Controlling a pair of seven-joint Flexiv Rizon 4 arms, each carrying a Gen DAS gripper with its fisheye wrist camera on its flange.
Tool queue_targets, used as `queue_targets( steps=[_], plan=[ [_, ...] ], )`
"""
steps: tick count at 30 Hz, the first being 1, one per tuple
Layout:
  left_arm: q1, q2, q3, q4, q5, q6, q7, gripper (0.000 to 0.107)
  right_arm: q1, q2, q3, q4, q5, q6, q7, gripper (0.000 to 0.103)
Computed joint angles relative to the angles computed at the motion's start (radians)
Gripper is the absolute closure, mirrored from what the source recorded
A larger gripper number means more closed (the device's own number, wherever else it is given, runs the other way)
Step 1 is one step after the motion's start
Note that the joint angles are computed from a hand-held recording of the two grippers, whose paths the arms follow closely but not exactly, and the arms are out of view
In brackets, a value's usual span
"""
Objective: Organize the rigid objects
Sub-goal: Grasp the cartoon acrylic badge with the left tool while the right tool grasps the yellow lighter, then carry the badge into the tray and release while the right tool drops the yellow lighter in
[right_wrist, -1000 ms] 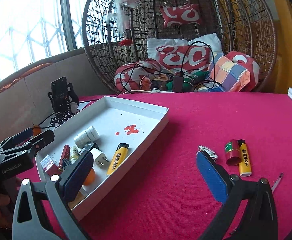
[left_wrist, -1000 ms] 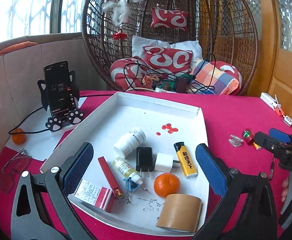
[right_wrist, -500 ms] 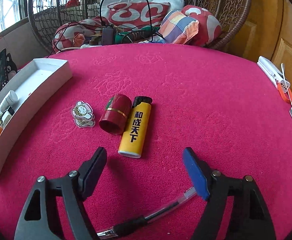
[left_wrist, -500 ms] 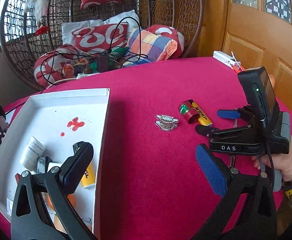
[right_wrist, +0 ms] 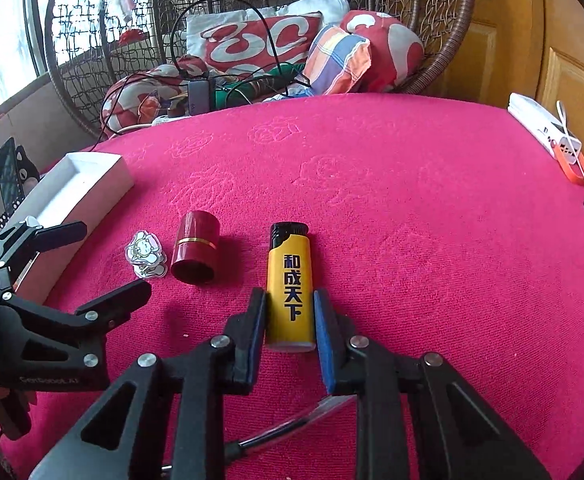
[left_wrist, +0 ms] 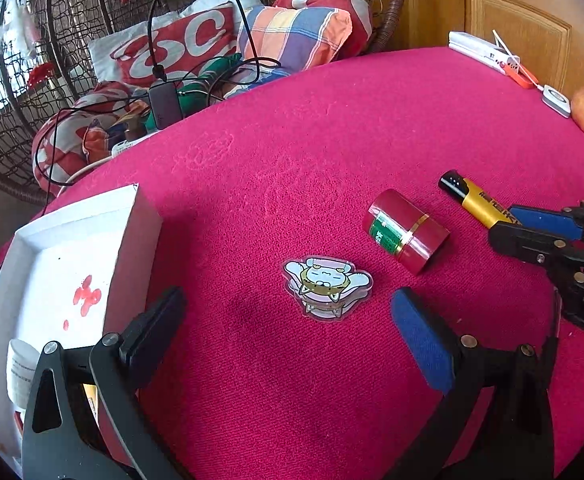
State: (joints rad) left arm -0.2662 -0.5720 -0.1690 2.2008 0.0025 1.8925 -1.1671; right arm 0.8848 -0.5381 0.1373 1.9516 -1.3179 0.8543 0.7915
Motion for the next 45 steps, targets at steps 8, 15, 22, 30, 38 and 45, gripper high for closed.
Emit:
queue_targets(
  steps=[8,15,22,30,38,45],
  plan=[
    [0.087,-0.008,-0.079,0.024,0.057,0.052,-0.017,0.059,0.006,-0.002,0.001,-0.007,-0.001,-0.014,0.000,0.080],
    [0.228,0.046,-0.174,0.144,0.201,0.194,-0.123,0.059,0.063,0.038,0.008,0.018,-0.037,-0.190,0.085,0.081],
    [0.341,0.152,-0.218,0.235,0.375,0.291,-0.276,0.059,0.089,0.057,0.051,0.028,-0.121,-0.272,0.222,0.084],
    [0.483,0.214,-0.274,0.255,0.551,0.292,-0.442,0.059,0.153,0.081,0.087,-0.014,-0.095,-0.448,0.164,0.090],
    [0.621,0.219,-0.353,0.249,0.660,0.267,-0.549,0.059,0.117,0.058,0.102,-0.008,0.056,-0.390,0.137,0.073],
    [0.716,0.188,-0.450,0.237,0.712,0.248,-0.581,0.059,0.068,0.086,0.082,0.097,-0.062,-0.191,0.255,0.052]
  ],
)
